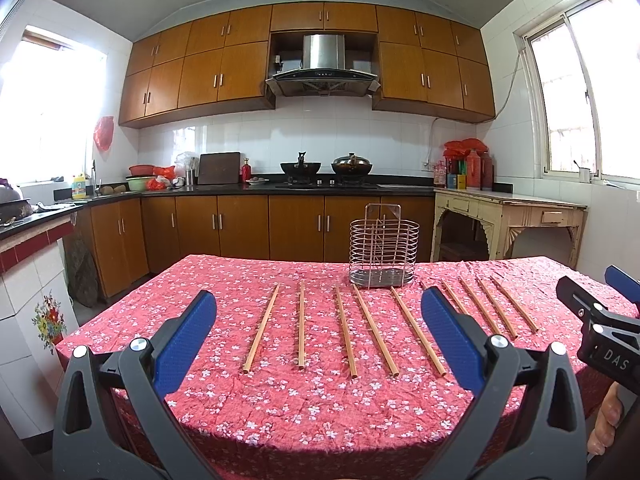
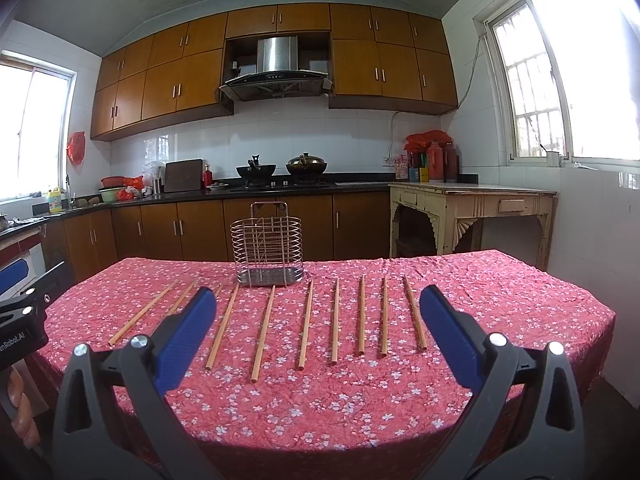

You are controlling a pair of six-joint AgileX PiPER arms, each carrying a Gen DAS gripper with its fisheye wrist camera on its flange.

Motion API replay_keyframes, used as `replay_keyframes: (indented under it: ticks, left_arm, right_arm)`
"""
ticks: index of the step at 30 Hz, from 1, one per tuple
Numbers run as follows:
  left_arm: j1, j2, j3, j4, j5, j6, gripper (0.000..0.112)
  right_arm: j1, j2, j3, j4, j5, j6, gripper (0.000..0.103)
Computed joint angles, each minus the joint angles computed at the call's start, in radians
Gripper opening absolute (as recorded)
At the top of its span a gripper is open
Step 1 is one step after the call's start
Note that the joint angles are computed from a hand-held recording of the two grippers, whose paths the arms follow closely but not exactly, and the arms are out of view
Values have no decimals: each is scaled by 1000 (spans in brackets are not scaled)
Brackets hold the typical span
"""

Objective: Organize utensils

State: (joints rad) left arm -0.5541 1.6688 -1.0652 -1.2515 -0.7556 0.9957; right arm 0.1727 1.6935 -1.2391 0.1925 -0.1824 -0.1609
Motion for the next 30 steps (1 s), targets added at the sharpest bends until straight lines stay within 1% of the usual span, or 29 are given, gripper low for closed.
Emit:
replay_keyframes:
  ticks: [6, 14, 21, 23, 30]
  left_arm:
    - [-5, 3, -15, -19, 0, 20, 101]
    - [-10, 3, -32, -39, -2, 41, 101]
    - [-18, 7, -53, -60, -3, 65, 101]
    - [-8, -4, -20, -30, 1, 30, 101]
    - [-7, -5, -20, -31, 3, 31, 101]
  right_arm:
    - [-3, -8, 9, -28, -1, 26, 99]
    - [-1, -10, 10, -5, -2, 5, 99]
    - [-3, -10, 8, -22, 2, 21, 99]
    - [-4, -11, 9, -30, 2, 28, 99]
    - [-3, -7, 2, -14, 3, 14, 99]
